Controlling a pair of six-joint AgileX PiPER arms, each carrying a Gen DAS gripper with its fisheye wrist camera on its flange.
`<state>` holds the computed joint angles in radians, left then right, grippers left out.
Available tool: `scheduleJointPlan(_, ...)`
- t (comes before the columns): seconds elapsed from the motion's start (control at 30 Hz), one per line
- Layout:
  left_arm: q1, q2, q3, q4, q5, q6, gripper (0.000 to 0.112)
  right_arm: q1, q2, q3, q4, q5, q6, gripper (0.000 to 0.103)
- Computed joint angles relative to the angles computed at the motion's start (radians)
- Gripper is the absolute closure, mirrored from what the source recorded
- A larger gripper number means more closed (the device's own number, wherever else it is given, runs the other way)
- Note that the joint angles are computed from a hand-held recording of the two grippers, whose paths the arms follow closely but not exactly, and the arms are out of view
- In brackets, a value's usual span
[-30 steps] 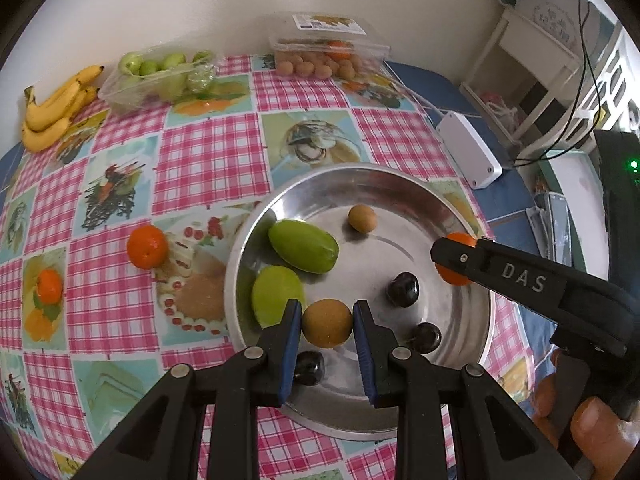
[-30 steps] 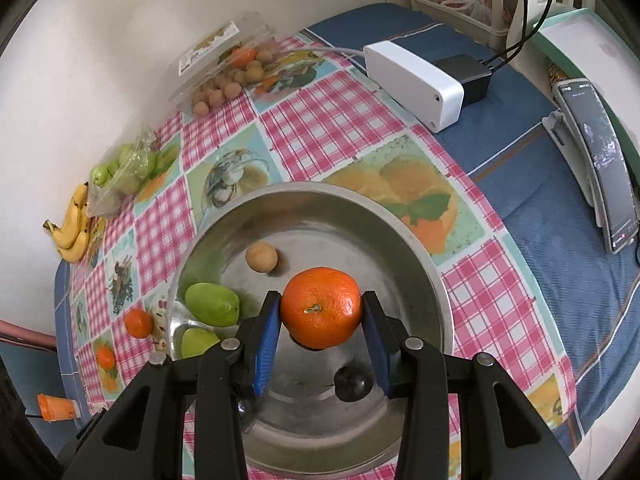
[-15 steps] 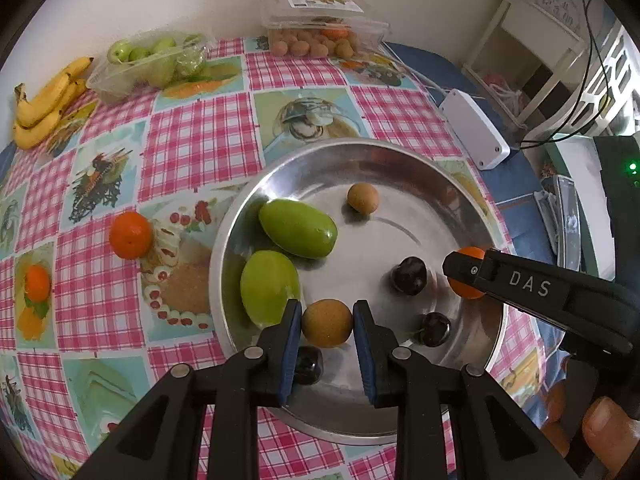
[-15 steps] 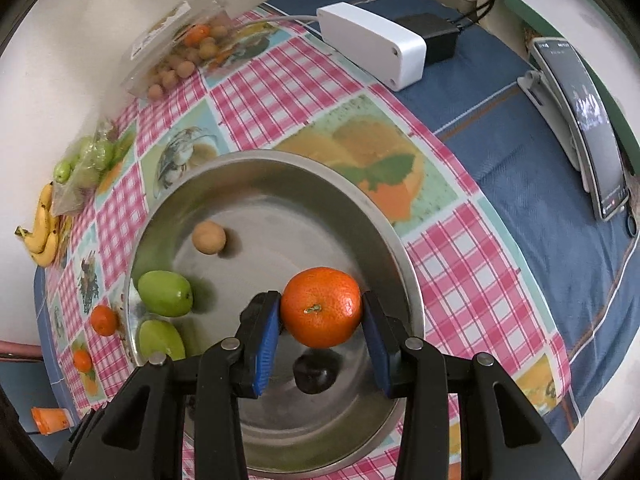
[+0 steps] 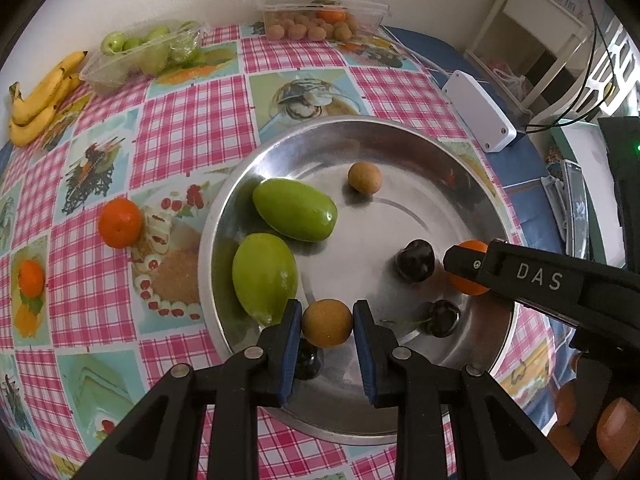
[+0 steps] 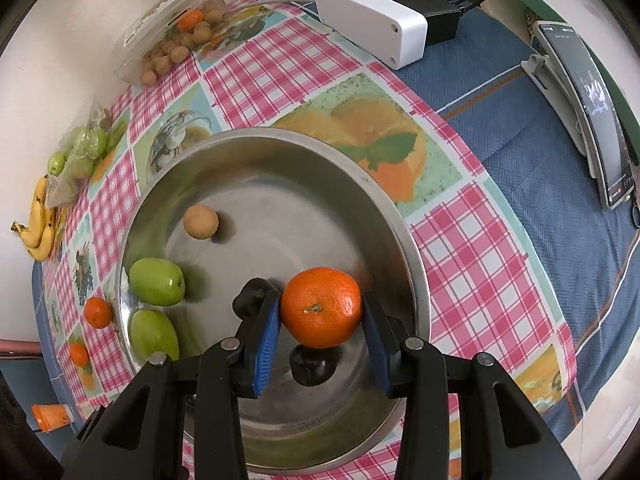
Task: Organize fruits
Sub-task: 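Carry the kiwi and tangerine over the steel bowl with both tools, then lower the kiwi and tangerine into the bowl and open both tools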
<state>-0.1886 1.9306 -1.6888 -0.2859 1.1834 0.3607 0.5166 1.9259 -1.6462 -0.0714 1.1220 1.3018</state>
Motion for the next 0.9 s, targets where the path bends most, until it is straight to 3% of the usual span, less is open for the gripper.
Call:
scheduleJointPlan(0.5,-0.002,0.012,0.000,0.018,0.001,-0.018,0.082,0.006,-0.007,-0.016,-0.011,0.031,0.028,0.061)
scheduleJointPlan(0.67,-0.002,0.003,0.003,0.014,0.000,-0.015,0.068,0.011,-0.017,-0.028,-0.034,0.049,0.046,0.060)
scheduleJointPlan(0.9,0.025,-0.018,-0.024,-0.026,0.019,0.002,0.062,0.032,-0.040,-0.062,-0.082,0.078,0.067,0.060)
